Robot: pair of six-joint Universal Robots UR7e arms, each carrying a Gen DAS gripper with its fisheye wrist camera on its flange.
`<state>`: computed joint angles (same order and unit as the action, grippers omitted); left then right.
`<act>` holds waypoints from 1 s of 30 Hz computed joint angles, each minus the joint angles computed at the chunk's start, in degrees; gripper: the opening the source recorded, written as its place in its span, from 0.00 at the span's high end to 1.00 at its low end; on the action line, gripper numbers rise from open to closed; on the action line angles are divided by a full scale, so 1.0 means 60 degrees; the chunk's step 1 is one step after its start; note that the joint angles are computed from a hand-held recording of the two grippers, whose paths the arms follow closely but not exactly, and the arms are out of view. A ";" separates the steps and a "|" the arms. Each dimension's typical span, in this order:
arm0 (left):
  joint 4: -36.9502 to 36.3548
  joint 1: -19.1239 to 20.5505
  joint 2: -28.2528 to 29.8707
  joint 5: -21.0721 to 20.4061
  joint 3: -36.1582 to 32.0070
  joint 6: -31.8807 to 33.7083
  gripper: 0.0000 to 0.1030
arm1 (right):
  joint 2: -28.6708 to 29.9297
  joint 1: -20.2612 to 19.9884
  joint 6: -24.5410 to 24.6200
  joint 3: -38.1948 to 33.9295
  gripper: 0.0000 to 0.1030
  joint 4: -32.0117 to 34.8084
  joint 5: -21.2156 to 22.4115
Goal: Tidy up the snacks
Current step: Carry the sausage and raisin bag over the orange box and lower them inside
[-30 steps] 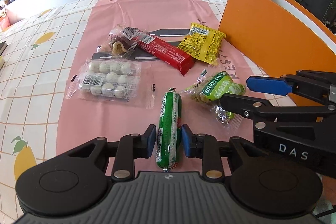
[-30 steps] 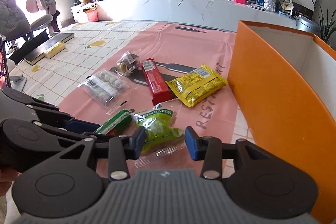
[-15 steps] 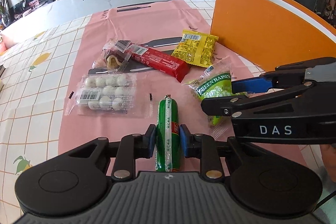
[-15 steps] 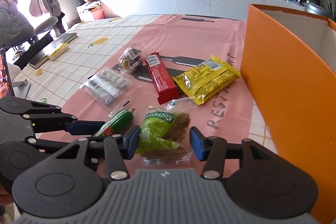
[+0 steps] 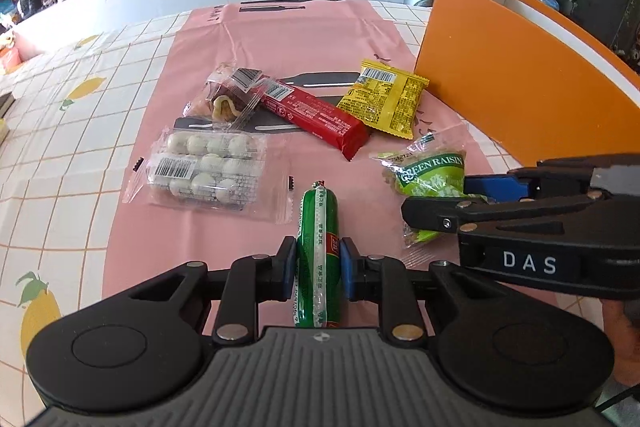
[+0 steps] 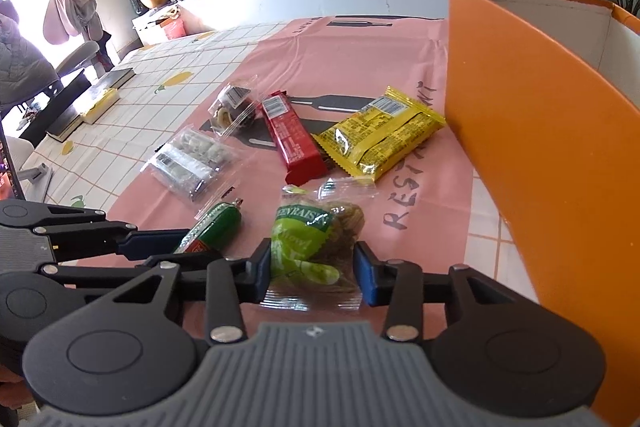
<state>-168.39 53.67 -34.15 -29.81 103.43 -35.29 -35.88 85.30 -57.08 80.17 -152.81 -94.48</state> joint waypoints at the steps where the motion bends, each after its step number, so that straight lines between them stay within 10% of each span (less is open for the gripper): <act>1: -0.0179 0.0032 -0.0077 -0.0214 0.0071 -0.0117 0.76 | -0.0061 -0.0005 0.0000 0.0086 0.61 -0.0096 0.0055; 14: -0.1521 -0.0551 -0.0538 -0.0707 0.0519 -0.0586 0.76 | -0.1928 -0.0208 0.0822 0.1983 0.61 -0.1324 0.0952; 30: -0.1363 -0.1408 0.0635 -0.1388 -0.2196 0.2186 0.76 | -0.3876 -0.0511 0.0205 0.2415 0.61 -0.2367 0.1298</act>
<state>-176.57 45.22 -30.34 -38.14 90.26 -22.18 -59.13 82.23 -55.85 94.66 -167.01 -86.70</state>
